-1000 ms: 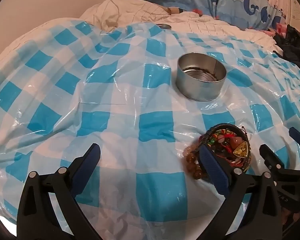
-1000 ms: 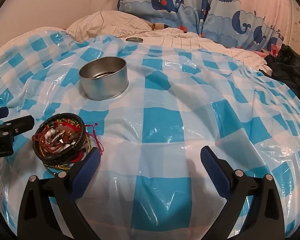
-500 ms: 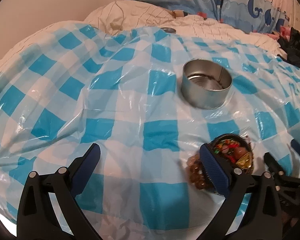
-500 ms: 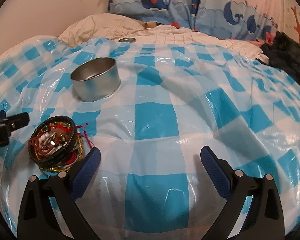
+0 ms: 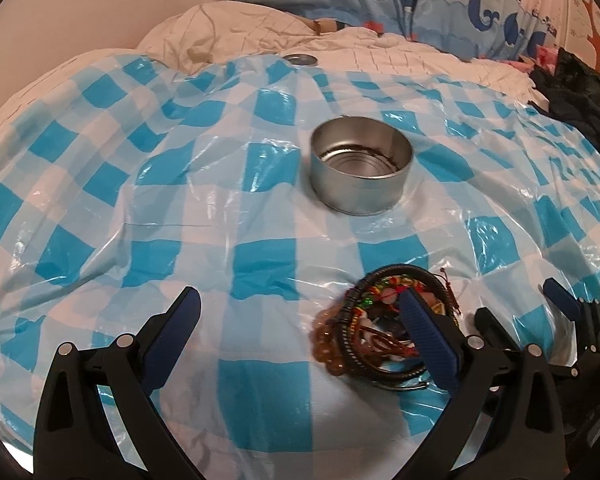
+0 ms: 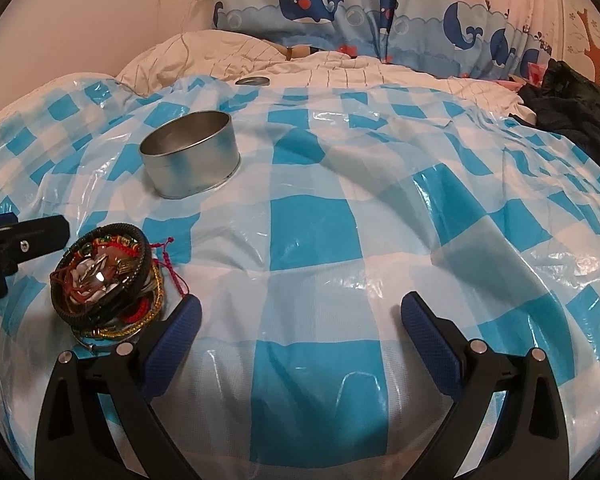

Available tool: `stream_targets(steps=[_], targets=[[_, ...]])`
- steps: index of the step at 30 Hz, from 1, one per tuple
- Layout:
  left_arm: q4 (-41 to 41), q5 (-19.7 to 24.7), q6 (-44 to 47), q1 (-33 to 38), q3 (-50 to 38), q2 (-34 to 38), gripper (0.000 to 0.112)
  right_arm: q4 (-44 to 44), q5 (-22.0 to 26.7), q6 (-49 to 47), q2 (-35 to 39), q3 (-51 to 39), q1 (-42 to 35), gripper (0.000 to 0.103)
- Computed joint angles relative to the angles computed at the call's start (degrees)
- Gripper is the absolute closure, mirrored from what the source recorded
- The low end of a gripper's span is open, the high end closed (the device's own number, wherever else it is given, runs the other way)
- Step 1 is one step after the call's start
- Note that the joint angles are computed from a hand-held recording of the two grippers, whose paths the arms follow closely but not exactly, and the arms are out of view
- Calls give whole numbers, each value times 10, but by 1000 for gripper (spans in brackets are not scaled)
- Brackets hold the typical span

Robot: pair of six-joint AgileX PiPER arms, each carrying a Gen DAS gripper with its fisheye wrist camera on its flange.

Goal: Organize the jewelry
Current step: 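Move the left gripper over the bracelet pile and lower toward it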

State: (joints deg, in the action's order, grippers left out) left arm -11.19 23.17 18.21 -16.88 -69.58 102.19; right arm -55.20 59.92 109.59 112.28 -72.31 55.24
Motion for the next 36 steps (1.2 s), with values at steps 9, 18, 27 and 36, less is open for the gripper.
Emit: stream_targets(steps=[9,18,27,36], targets=[[28,-3,-20,-29,5,5,17,1,-7,-3,2,0,0,7],[19,-3,-8,-36,7,3,17,3,-10,-8,4,-2,-1,7],[-3,-4,13,-38,14,-6,17,3,-9,-8,5,-2,-1,7],[-27,4,54,-34,15,-10,17,5,-9,-10,5,-4,-1,7]])
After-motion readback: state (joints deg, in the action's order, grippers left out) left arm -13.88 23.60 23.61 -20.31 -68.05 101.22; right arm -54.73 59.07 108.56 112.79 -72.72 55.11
